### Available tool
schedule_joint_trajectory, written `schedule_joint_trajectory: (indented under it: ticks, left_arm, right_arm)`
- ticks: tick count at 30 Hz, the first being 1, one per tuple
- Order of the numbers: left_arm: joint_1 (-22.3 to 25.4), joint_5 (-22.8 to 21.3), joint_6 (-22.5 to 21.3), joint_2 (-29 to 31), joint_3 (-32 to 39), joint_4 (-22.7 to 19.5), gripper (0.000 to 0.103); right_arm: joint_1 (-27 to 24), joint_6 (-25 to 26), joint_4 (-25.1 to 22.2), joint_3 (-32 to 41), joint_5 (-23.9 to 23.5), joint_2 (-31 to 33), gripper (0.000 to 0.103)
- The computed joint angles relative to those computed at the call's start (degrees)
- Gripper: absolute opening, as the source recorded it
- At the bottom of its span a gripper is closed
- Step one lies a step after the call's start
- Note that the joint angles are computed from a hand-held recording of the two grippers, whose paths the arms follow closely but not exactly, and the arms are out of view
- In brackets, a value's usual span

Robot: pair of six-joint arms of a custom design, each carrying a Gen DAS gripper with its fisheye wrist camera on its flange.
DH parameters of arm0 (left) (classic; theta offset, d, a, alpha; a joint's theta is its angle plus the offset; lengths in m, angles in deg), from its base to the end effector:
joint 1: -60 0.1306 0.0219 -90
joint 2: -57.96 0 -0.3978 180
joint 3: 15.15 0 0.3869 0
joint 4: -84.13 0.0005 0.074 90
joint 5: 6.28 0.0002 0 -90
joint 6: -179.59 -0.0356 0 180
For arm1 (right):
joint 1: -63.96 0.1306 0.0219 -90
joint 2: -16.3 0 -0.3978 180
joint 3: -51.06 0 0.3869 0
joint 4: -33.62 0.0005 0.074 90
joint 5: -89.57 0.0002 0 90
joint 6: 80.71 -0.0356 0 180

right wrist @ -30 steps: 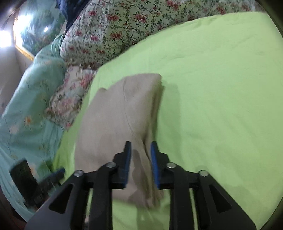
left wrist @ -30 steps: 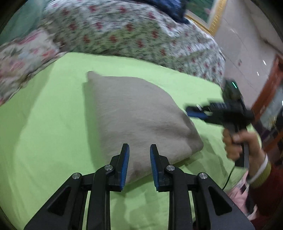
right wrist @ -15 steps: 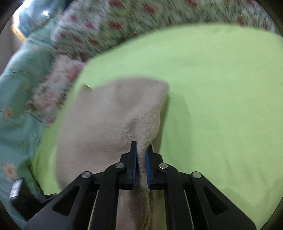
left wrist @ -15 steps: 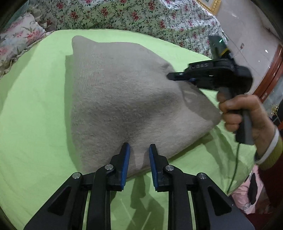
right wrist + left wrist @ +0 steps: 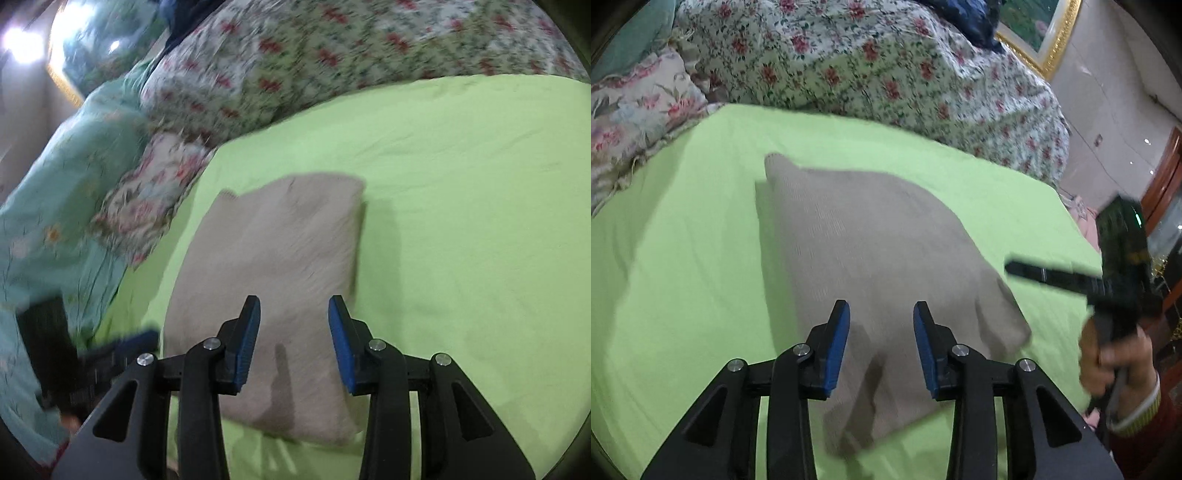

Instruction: Fold small clothes

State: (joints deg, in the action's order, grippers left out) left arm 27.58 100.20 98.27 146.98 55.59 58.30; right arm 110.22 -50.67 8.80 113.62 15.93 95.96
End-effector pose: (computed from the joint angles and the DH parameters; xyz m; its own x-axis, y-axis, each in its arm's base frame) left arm 0.3826 -0.2555 0.3316 -0.6844 0.2632 -0.6800 0.5895 0.7486 -0.3035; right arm 0.2846 0.2822 0.3358 -0.7059 0.4637 -0.5354 0.1254 0.8258 0.5499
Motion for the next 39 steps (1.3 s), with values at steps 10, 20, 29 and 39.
schedule_joint_trajectory:
  ticks: [10,20,29,39]
  left_arm:
    - [-1.32,-4.15,-2.21,5.51,2.73,-2.20,0.034]
    - [-2.11,-2.92,0.99,-7.35,-8.55,0.21,0.035]
    - [-1.70,-1.36,3.47,-8.57,-13.65,-0.58,0.036]
    - [-2.34,-2.67,3.67,-7.46,-13.11,-0.56,0.042]
  right_arm:
    - [-2.82,3.59,2.61,-1.62,-6.00,6.11,0.035]
    - [3.43,-0.51,-4.04,-2.14,1.09,0.30,0.037]
    - [7.74,-4.32,-7.10,-2.40,2.14,1.68,0.037]
    - [-2.33,-4.72,1.84,-5.07,-4.03,-0.22,0.040]
